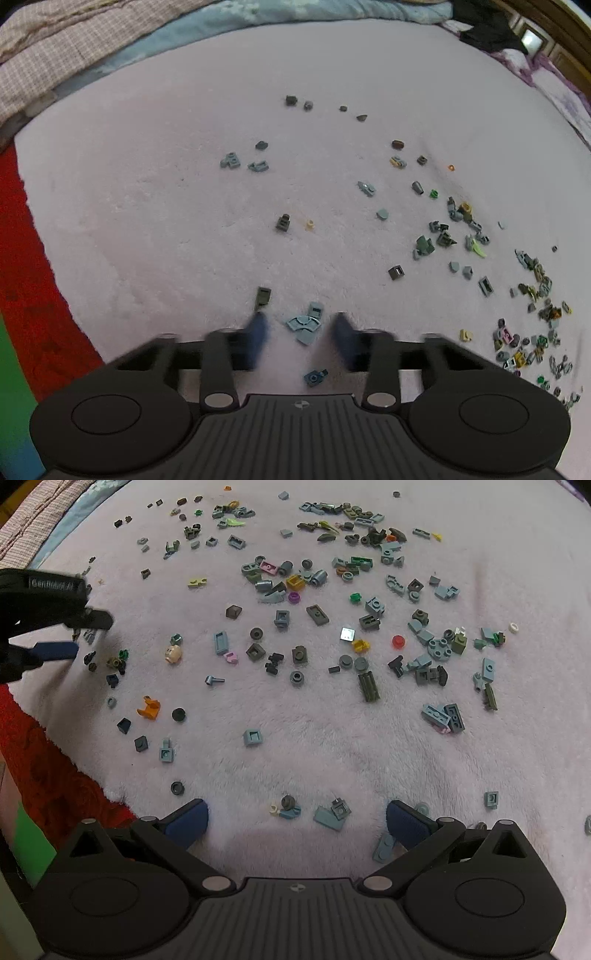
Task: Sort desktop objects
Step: 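Close the left gripper on a grey brick while the right gripper closes on another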
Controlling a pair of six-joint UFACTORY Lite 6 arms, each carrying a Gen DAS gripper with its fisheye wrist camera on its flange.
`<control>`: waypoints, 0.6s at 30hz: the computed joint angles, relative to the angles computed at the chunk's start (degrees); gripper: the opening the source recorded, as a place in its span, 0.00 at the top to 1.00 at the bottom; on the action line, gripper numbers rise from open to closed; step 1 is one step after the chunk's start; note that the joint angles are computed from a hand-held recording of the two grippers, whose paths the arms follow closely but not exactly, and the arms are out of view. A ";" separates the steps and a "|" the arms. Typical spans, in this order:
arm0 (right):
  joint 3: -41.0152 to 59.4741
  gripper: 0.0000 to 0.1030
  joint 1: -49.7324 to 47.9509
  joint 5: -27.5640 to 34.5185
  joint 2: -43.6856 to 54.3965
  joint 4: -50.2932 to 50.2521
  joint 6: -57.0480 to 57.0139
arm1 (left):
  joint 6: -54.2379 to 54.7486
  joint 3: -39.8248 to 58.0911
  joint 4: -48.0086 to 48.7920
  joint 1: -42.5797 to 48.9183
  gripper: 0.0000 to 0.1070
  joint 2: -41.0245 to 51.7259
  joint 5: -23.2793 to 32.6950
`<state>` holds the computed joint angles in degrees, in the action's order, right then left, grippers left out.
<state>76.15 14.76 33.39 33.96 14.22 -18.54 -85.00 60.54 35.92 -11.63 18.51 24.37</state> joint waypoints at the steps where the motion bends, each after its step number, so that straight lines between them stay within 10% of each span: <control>1: -0.44 0.00 -0.03 -0.42 -0.28 -0.15 0.04 | 0.05 -0.25 0.08 0.36 0.77 0.04 -0.69; 11: -7.16 0.01 2.87 -4.00 -3.14 0.29 1.96 | 1.58 -3.45 0.36 1.44 0.79 -4.07 -2.50; 18: -7.67 0.23 3.08 -7.86 -6.51 -5.47 13.42 | 6.93 -1.16 3.29 -2.13 0.79 -4.73 -0.31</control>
